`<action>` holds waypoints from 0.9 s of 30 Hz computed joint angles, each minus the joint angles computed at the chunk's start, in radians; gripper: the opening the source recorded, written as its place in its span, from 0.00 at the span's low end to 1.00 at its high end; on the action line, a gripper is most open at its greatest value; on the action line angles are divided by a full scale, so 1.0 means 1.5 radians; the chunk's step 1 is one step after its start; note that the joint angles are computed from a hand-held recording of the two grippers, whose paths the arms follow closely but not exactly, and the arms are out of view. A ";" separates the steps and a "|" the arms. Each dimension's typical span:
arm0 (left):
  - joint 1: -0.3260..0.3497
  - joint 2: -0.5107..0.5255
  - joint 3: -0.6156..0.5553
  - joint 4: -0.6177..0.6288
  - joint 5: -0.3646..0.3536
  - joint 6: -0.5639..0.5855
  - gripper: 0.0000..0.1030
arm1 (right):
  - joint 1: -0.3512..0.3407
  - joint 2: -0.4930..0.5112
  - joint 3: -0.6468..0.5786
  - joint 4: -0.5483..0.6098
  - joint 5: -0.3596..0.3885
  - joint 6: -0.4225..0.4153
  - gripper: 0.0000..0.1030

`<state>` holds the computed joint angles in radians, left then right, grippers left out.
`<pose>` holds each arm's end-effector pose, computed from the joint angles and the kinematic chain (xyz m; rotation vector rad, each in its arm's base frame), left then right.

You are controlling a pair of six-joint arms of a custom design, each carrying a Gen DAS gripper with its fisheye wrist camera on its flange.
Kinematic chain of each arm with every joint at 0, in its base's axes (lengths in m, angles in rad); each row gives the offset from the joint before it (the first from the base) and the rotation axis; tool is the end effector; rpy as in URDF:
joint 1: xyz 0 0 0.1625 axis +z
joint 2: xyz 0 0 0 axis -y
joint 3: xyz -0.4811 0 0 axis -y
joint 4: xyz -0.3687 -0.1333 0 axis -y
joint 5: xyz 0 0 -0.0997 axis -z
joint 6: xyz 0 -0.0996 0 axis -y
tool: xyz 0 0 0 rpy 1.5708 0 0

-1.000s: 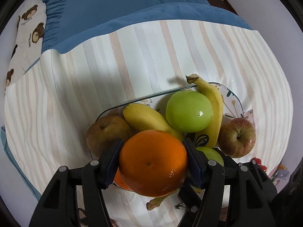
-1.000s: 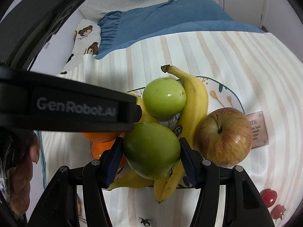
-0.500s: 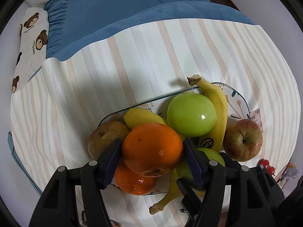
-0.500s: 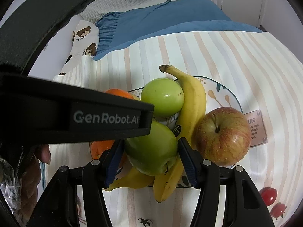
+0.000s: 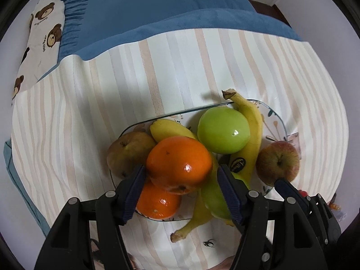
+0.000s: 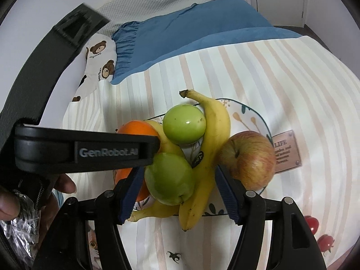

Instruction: Organize fruits

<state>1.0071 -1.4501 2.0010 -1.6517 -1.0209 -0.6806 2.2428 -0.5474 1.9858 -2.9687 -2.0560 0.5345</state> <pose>-0.0691 -0.4562 0.3262 0.0219 2.4356 0.0733 0.4138 -0.3807 -0.0446 0.1990 -2.6927 0.3341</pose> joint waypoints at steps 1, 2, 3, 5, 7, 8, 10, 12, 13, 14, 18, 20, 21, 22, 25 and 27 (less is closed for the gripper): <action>-0.004 -0.006 0.001 0.002 0.000 -0.005 0.62 | 0.003 -0.008 -0.008 0.014 0.000 0.005 0.67; -0.006 -0.009 0.000 0.004 0.002 -0.008 0.62 | 0.007 -0.011 -0.008 0.017 -0.001 0.009 0.67; -0.009 -0.013 0.001 0.006 0.004 -0.012 0.62 | 0.007 -0.014 -0.005 0.017 -0.001 0.012 0.68; -0.017 -0.026 0.006 0.012 0.004 -0.026 0.62 | 0.005 -0.031 0.010 0.014 -0.001 0.011 0.68; -0.024 -0.042 0.014 0.013 0.003 -0.038 0.62 | 0.007 -0.039 0.018 0.015 -0.004 0.015 0.71; -0.029 -0.053 0.020 0.016 0.009 -0.048 0.62 | 0.007 -0.041 0.023 0.014 -0.004 0.016 0.71; -0.050 -0.081 0.039 0.026 0.034 -0.077 0.65 | 0.010 -0.046 0.026 0.025 -0.004 0.022 0.71; -0.073 -0.108 0.059 0.040 0.058 -0.099 0.72 | 0.012 -0.052 0.037 0.028 -0.005 0.029 0.71; -0.092 -0.128 0.072 0.056 0.074 -0.121 0.75 | 0.014 -0.058 0.042 0.033 -0.007 0.032 0.71; -0.106 -0.142 0.080 0.069 0.085 -0.138 0.77 | 0.017 -0.062 0.047 0.040 -0.014 0.036 0.72; -0.172 -0.200 0.107 0.147 0.114 -0.225 0.81 | 0.039 -0.080 0.057 0.066 -0.050 0.049 0.87; -0.214 -0.225 0.117 0.195 0.116 -0.280 0.87 | 0.056 -0.089 0.054 0.099 -0.082 0.050 0.93; -0.217 -0.232 0.119 0.200 0.121 -0.288 0.92 | 0.064 -0.097 0.051 0.112 -0.088 0.049 0.95; -0.236 -0.246 0.122 0.219 0.118 -0.312 0.96 | 0.072 -0.102 0.050 0.123 -0.097 0.048 0.96; -0.280 -0.268 0.122 0.258 0.116 -0.371 0.96 | 0.100 -0.123 0.043 0.162 -0.130 0.049 0.98; -0.316 -0.281 0.119 0.291 0.114 -0.410 0.96 | 0.116 -0.136 0.039 0.185 -0.144 0.052 0.98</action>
